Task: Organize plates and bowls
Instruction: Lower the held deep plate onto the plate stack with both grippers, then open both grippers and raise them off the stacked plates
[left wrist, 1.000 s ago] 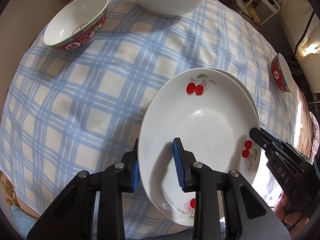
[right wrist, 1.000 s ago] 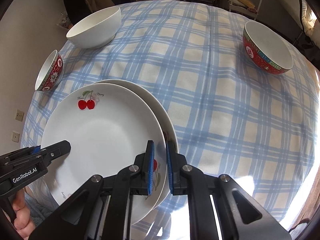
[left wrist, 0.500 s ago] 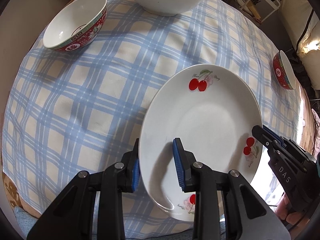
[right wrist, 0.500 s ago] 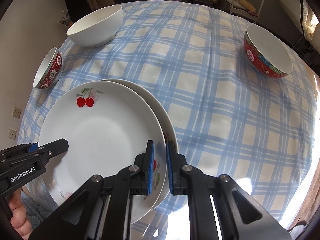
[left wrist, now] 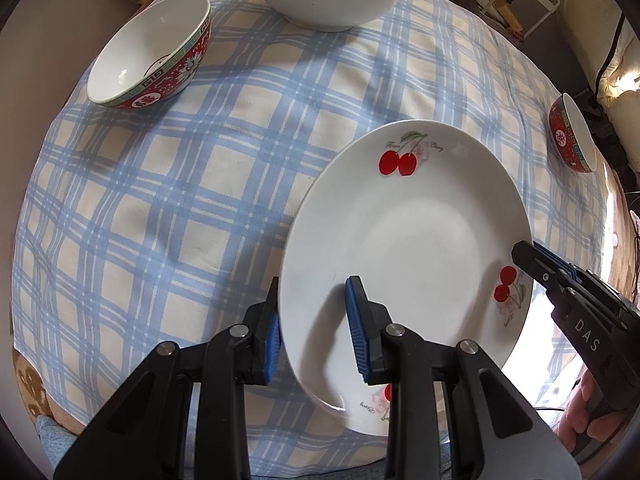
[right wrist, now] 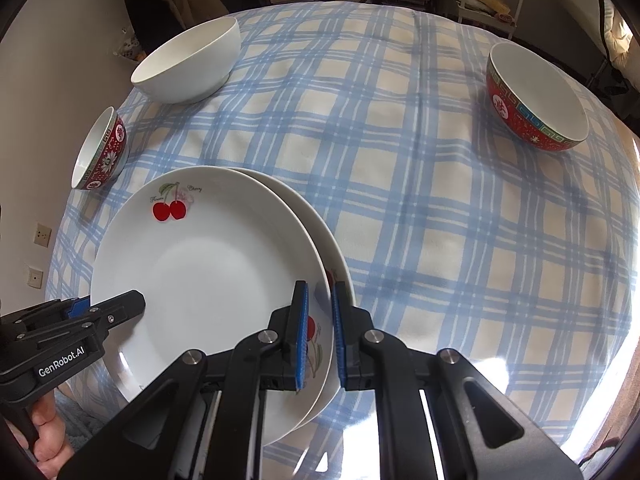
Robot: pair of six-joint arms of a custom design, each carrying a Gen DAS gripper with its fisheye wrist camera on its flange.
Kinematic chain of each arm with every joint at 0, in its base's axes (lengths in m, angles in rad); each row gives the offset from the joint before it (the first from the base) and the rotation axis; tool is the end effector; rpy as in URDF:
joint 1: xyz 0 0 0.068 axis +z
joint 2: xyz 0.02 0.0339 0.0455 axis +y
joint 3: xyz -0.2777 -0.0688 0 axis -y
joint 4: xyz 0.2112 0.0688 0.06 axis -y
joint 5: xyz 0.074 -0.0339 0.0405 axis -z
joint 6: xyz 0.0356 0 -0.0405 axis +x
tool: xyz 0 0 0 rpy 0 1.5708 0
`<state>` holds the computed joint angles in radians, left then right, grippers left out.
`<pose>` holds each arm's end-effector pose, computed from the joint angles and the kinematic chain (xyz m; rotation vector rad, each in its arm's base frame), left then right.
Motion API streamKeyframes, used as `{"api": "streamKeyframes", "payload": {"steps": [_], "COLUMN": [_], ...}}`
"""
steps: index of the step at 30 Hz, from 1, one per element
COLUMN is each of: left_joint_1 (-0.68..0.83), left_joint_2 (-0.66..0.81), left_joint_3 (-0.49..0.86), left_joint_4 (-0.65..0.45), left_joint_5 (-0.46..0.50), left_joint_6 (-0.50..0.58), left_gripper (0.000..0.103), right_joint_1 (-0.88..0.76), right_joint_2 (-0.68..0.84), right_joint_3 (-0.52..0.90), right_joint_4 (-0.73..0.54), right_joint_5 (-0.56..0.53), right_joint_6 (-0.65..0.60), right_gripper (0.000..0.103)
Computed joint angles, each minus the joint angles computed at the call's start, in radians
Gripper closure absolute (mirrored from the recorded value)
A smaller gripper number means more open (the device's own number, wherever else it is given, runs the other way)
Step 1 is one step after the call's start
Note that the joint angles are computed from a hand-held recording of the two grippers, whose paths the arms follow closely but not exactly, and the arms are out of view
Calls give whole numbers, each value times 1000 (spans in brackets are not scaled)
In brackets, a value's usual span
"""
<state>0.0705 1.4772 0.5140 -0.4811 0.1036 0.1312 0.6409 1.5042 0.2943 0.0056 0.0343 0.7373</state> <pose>0.1775 0.0088 0.1423 0.1010 3.0007 -0.1357 0.1382 0.1016 0.1119 0.1449 2.8186 0.2952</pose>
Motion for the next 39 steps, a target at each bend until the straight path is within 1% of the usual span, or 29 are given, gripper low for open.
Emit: {"api": "streamKeyframes", "payload": {"steps": [8, 14, 18, 23, 26, 27, 30, 32, 37, 39], "left_joint_1": [-27, -15, -22, -62, -81, -83, -83, -84, -106, -104], "left_joint_2": [-12, -21, -40, -37, -61, -65, -73, -78, -73, -71], "left_joint_3": [-7, 4, -1, -17, -27, -28, -30, -38, -31, -23], "left_joint_4": [13, 1, 2, 26, 36, 36, 35, 43, 41, 25], "left_joint_5": [-39, -35, -49, -91, -124, -127, -130, -140, -153, -139], "left_joint_6": [3, 16, 24, 3, -3, -4, 0, 3, -25, -33], "left_gripper": [74, 75, 75, 75, 75, 75, 75, 75, 75, 75], "right_joint_1": [4, 3, -3, -14, 3, 6, -17, -9, -18, -25], "right_joint_2": [-8, -26, -41, -42, -49, -56, -91, -102, -106, -108], "right_joint_3": [2, -1, -2, -2, 14, 14, 7, 9, 11, 11], "right_joint_4": [-13, -23, -32, -30, -70, -77, -71, -78, -87, -90], "right_joint_5": [1, -4, 1, -4, 42, 59, 29, 38, 43, 41], "right_joint_6": [5, 19, 19, 15, 21, 21, 16, 17, 18, 15], "right_gripper": [90, 90, 90, 90, 87, 87, 87, 87, 87, 87]}}
